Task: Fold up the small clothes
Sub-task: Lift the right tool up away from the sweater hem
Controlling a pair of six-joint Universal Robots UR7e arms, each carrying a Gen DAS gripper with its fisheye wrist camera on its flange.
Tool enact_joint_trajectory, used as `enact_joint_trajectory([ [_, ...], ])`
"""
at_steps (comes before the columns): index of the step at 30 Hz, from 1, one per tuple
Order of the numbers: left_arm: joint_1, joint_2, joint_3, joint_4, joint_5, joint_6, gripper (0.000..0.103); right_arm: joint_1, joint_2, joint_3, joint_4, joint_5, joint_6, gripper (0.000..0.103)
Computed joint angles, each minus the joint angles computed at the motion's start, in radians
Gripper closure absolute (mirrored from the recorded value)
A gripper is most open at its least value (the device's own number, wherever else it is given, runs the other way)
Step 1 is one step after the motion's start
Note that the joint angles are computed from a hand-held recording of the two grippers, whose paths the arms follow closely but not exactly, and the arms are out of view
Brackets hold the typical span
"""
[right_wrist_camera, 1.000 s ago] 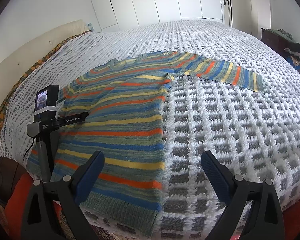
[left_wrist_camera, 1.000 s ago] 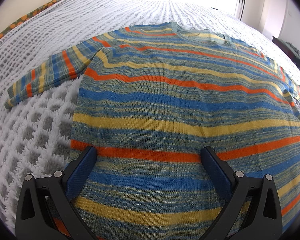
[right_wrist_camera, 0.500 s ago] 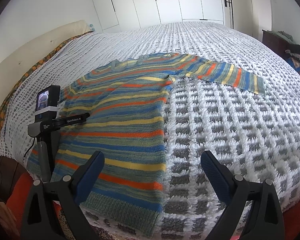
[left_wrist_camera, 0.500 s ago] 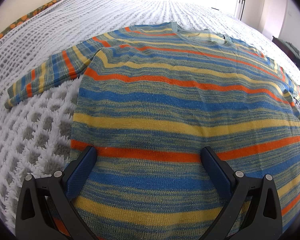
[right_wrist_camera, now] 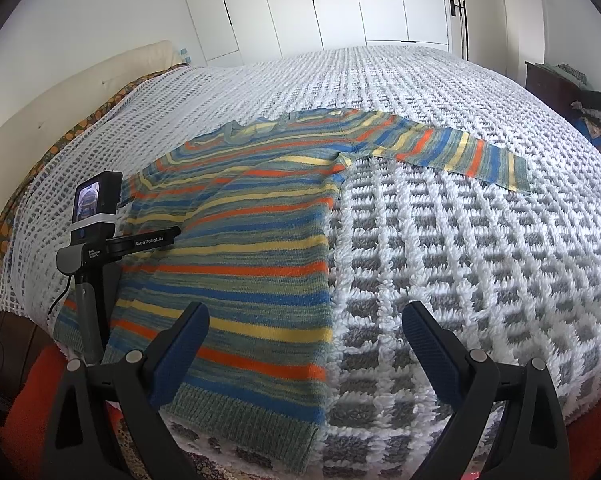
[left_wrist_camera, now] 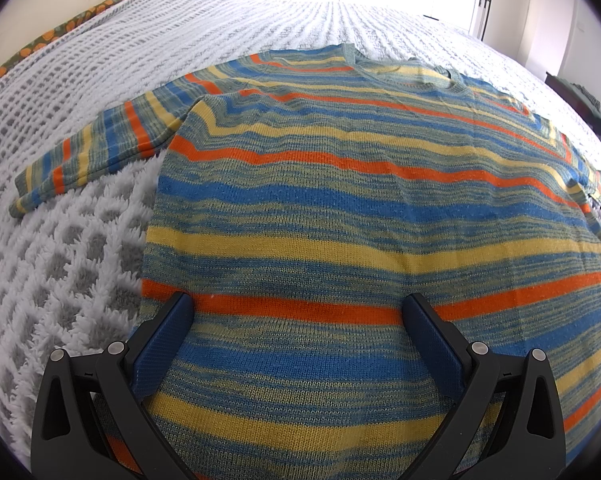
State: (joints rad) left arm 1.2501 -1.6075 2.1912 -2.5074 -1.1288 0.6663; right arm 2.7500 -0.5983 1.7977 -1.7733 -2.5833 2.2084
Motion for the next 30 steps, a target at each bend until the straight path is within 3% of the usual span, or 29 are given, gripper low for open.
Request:
enact_joint_trajectory([
  [17, 0.0, 0.0, 0.0, 0.0, 0.0, 0.0, 0.0, 0.004, -0.001, -0.006, 0.022, 0.009, 0.034, 0.007],
  [30, 0.0, 0.0, 0.0, 0.0, 0.0, -0.001, 0.0, -0.019, -0.003, 0.045, -0.11, 0.006, -0.036, 0.007],
])
